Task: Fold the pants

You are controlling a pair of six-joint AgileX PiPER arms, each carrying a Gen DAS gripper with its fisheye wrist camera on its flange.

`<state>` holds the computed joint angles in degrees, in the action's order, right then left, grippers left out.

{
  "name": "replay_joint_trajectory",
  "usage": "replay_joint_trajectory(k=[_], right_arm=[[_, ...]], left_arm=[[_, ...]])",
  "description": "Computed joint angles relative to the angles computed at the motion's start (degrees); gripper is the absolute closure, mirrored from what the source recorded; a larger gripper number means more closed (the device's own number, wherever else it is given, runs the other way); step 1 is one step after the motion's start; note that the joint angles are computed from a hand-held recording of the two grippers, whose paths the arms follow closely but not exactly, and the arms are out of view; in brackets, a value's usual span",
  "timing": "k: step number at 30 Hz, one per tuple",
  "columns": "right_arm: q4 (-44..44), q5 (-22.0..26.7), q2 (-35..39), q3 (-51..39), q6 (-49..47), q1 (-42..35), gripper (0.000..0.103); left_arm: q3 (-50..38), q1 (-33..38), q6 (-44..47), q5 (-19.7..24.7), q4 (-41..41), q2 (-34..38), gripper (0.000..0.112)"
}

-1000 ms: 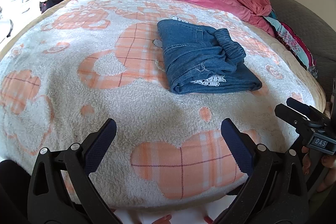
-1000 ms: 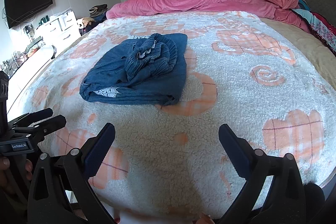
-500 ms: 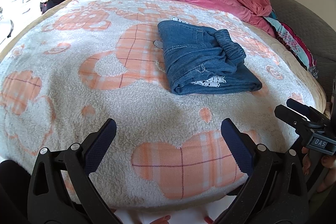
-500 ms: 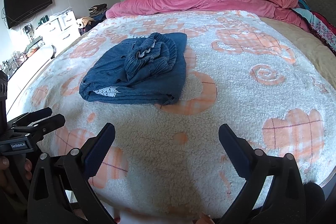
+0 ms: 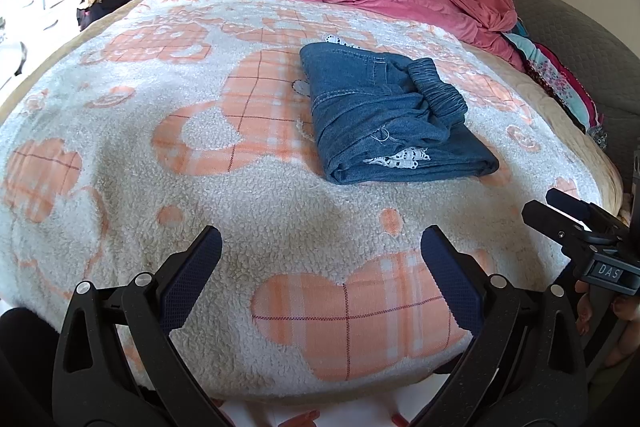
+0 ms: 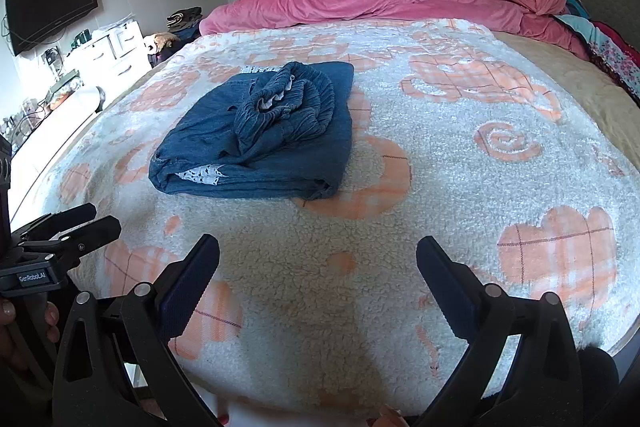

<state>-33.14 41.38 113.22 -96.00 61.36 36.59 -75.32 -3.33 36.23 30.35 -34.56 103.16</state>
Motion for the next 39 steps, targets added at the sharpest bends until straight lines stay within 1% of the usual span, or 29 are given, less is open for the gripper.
replay_joint_trajectory(k=[12,17,24,28,33,36,39], right_arm=[[-0.08,0.40,0.22,-0.26,0.23,-0.01,0.005],[-0.01,0.77,0.32,-0.50,0.25,-0.08,0.005],[0.18,1.15,0.61,-0.92,-0.03,-0.19,0.005],[0.17,1.35,0.75,-1.07,0.00,-0.26,0.005],[0.48,1.45,0.90,-1.14,-0.26,-0.32,0.005],[1.13,1.47,1.18,-1.51,-0.83,-0.60,0.005],[2.01,1.57,1.40,-1.90,-1.64,-1.19,0.005]], left_arm=[[-0.19,-0.02,0.66,0.17,-0.70,0.19,0.019],[-0.08,-0.37,-1.04,-0.80,1.23,0.29,0.019],[-0.46,-0.42,-1.16,-0.58,1.48,0.63,0.019],[-0.52,-1.10,-3.51,-1.79,4.49,0.66,0.019],[-1.56,-1.27,-5.84,-1.22,6.89,1.53,0.019],[-2.78,-1.07,-6.89,0.06,7.75,2.46,0.019],[-4.98,-0.66,-8.14,2.61,8.80,3.97,0.019]])
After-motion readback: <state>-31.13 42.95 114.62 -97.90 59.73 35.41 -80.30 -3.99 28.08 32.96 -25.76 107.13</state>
